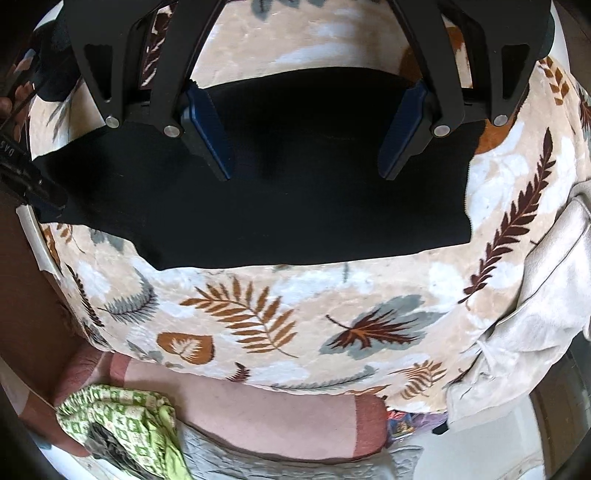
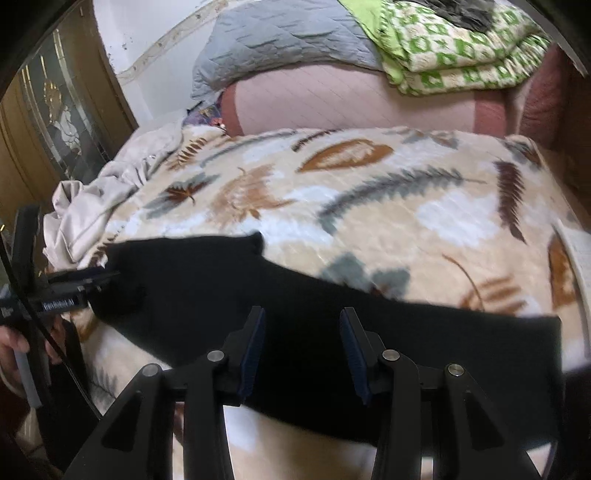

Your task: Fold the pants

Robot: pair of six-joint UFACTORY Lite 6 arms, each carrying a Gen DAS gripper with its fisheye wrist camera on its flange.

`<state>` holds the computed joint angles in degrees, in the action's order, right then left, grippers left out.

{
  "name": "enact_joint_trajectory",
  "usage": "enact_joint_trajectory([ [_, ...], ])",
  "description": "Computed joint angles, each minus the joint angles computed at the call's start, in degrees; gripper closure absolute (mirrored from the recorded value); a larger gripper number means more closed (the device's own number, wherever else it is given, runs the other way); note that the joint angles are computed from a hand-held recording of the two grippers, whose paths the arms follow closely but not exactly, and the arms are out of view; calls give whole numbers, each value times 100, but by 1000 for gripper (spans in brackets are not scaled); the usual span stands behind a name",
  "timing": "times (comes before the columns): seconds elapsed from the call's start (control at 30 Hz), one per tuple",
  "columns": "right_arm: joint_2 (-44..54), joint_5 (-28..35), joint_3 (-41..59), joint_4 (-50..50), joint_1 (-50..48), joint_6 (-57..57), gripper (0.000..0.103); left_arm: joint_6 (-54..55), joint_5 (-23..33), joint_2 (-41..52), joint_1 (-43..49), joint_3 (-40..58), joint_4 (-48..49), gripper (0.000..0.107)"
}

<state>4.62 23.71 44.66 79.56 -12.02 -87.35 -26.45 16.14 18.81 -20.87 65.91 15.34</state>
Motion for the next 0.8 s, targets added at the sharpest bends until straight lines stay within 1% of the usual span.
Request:
enact_joint_trajectory([
  [0.1, -184, -4, -323, -65, -321, -132, 60, -133, 15, 76, -182, 91, 81, 27],
  [0.27, -406, 283, -732, -84, -1179, -407, 59, -420, 55, 295, -551, 369, 285, 27],
  [0.5, -626, 620, -1178, -336, -2336, -673, 58, -725, 243, 838, -1130, 1055, 540, 27],
  [0.63, -796, 988, -1433, -393, -3083, -884, 46, -206, 434, 1319, -1448, 1688, -23, 27],
  [0.7, -752, 1172, -1478, -443, -3493, -1029, 45, 210, 527, 1570, -1573, 2017, -423, 27],
  [0.8, -654, 1224, -1523, -497, -3910, -1122, 45, 992, 731, 2082, -1769, 2745, -1239, 27],
])
